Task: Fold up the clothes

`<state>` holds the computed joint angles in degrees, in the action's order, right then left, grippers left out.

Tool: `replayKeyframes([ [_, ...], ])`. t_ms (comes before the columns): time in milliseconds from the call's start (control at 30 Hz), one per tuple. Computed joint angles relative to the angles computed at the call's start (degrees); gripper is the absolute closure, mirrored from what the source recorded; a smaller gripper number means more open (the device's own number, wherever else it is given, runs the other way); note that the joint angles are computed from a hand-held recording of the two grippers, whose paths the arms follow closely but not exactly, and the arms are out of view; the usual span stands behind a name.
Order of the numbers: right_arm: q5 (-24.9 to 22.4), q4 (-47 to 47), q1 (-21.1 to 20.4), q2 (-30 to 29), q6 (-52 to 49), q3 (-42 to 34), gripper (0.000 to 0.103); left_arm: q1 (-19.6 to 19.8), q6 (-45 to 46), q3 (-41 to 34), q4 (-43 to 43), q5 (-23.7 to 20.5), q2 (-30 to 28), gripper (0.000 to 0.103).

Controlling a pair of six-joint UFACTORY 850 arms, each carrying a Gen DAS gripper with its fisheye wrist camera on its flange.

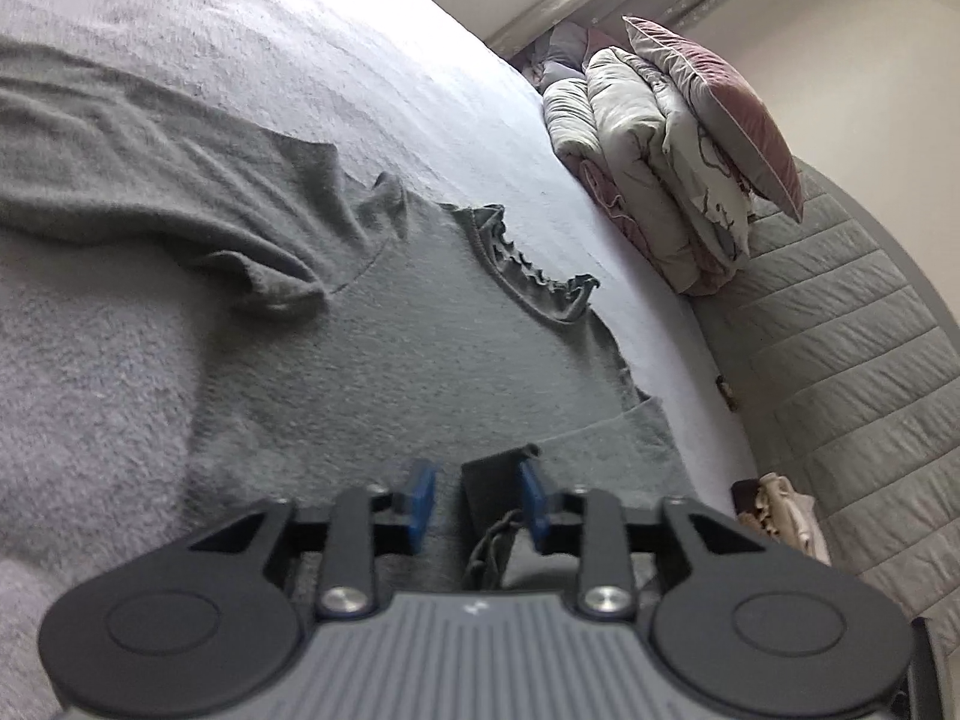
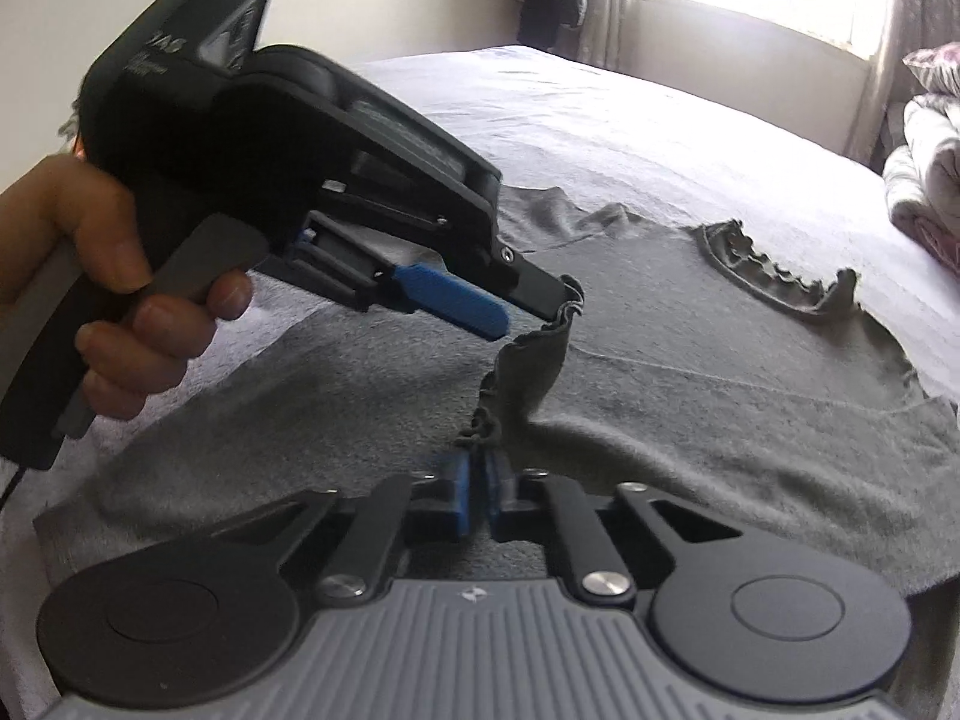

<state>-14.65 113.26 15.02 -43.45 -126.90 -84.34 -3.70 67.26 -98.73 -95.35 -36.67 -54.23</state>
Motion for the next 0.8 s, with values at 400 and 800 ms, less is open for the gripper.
replayKeyframes([
  [400, -1.0, -11.5, -0.5, -1.0, 12.5, -1.9, 0.1, -0.2, -0.9, -0.2, 0.2, 0.4, -0.5, 0.058],
  [800, -13.7, -21.6, -3.0, 2.2, 20.8, 0.0, 0.103, -2.1, 20.7, 6.4, -12.3, 9.3, 5.0, 0.099],
])
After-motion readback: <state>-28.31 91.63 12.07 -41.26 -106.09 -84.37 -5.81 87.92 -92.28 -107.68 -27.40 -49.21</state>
